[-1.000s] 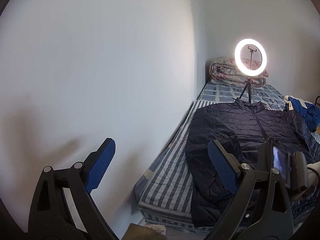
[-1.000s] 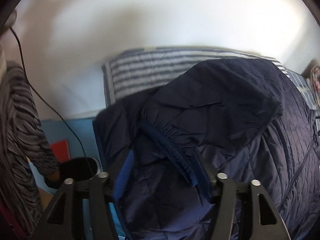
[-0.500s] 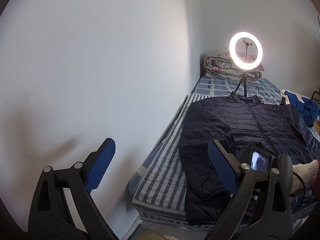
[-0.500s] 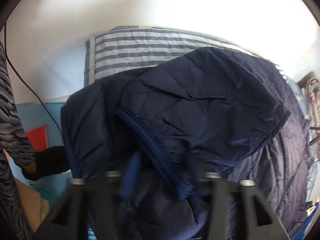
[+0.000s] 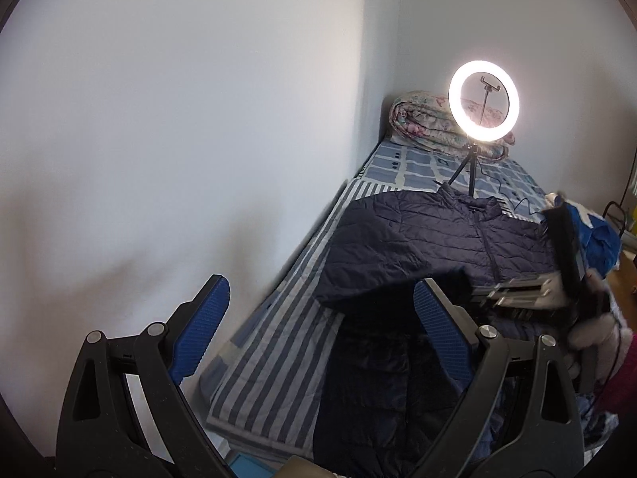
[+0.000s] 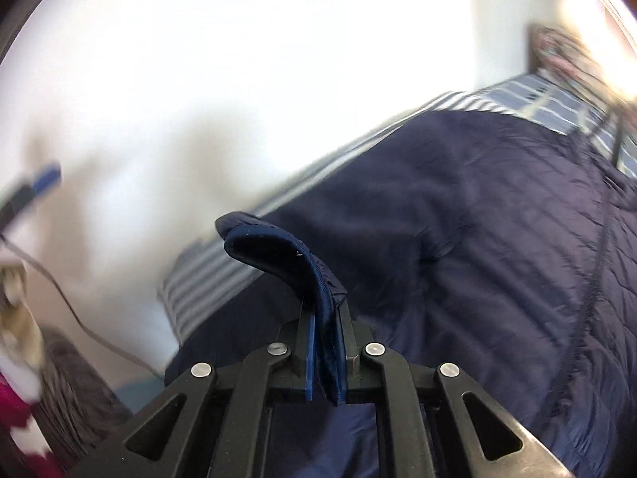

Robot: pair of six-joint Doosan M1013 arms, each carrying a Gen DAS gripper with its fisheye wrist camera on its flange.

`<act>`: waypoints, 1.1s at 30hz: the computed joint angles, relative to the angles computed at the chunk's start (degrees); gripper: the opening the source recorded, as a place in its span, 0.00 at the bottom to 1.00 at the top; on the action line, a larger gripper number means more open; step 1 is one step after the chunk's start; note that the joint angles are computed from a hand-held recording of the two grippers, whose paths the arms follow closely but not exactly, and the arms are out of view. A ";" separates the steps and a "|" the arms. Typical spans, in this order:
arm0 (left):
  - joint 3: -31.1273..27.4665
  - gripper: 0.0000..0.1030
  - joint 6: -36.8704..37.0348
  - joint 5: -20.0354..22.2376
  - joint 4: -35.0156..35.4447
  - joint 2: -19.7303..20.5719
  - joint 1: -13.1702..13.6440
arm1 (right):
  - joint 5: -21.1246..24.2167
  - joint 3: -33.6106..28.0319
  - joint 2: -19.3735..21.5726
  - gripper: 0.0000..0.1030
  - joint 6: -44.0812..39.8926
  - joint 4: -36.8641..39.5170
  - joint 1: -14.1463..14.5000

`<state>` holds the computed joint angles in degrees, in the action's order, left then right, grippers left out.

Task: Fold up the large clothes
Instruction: 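Carry the held sleeve with the right tool across the jacket body, then lay the sleeve on the jacket body and open the right tool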

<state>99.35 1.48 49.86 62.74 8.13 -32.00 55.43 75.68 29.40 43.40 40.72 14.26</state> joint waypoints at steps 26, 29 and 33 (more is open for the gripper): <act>-8.60 0.93 16.59 -1.61 -10.99 8.84 -0.37 | -13.39 -9.14 9.89 0.06 37.90 -17.40 -11.84; -8.85 0.93 17.01 -1.49 -11.10 9.08 -0.44 | -15.79 -9.00 9.86 0.06 40.85 -21.33 -12.19; -9.16 0.93 18.09 -1.40 -11.21 9.43 -0.65 | -16.02 -9.46 10.21 0.06 42.86 -20.62 -13.28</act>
<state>90.19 19.57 48.46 51.53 17.56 -32.65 39.42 66.21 39.61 86.25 20.10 0.98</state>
